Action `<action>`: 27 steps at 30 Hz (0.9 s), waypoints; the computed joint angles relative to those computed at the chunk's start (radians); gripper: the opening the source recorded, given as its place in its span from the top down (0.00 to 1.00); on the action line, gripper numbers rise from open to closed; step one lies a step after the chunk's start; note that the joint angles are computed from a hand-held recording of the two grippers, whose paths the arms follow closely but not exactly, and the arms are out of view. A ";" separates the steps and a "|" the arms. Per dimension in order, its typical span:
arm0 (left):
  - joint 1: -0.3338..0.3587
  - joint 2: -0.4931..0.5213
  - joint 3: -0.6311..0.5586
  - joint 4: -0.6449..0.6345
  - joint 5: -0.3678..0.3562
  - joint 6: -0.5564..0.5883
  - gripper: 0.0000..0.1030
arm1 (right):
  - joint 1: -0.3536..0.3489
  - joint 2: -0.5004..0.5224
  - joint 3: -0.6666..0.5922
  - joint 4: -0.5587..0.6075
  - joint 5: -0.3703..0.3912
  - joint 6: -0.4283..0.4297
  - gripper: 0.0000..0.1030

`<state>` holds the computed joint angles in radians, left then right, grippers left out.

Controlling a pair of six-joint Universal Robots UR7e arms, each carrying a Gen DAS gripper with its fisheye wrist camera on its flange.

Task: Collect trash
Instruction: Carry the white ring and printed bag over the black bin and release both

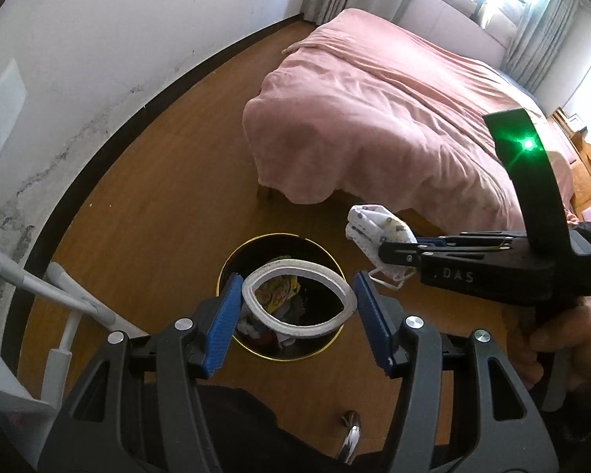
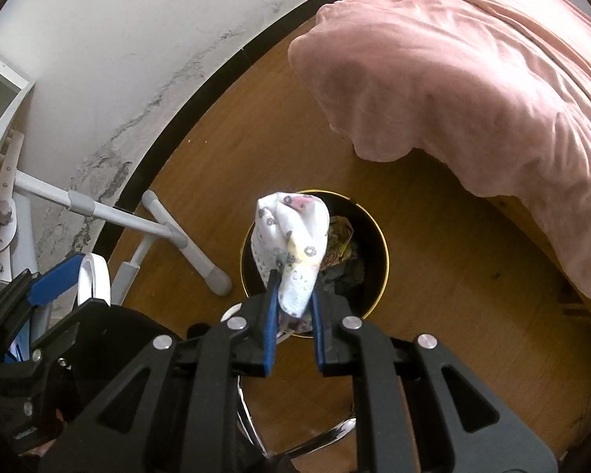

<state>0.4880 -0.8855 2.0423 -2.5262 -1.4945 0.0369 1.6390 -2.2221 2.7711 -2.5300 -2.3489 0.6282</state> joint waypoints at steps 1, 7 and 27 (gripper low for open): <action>0.004 -0.003 -0.006 0.009 0.001 0.002 0.45 | 0.001 0.001 -0.002 -0.001 -0.001 -0.001 0.69; 0.007 0.015 -0.016 0.018 0.000 -0.006 0.45 | 0.036 0.014 -0.005 -0.038 -0.027 0.009 0.45; -0.031 0.038 -0.033 0.006 -0.025 -0.001 0.29 | 0.044 -0.086 0.004 -0.024 -0.085 0.060 0.45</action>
<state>0.4566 -0.8471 2.0090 -2.5206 -1.5198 0.0363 1.6832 -2.3083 2.7754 -2.5536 -2.4336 0.6884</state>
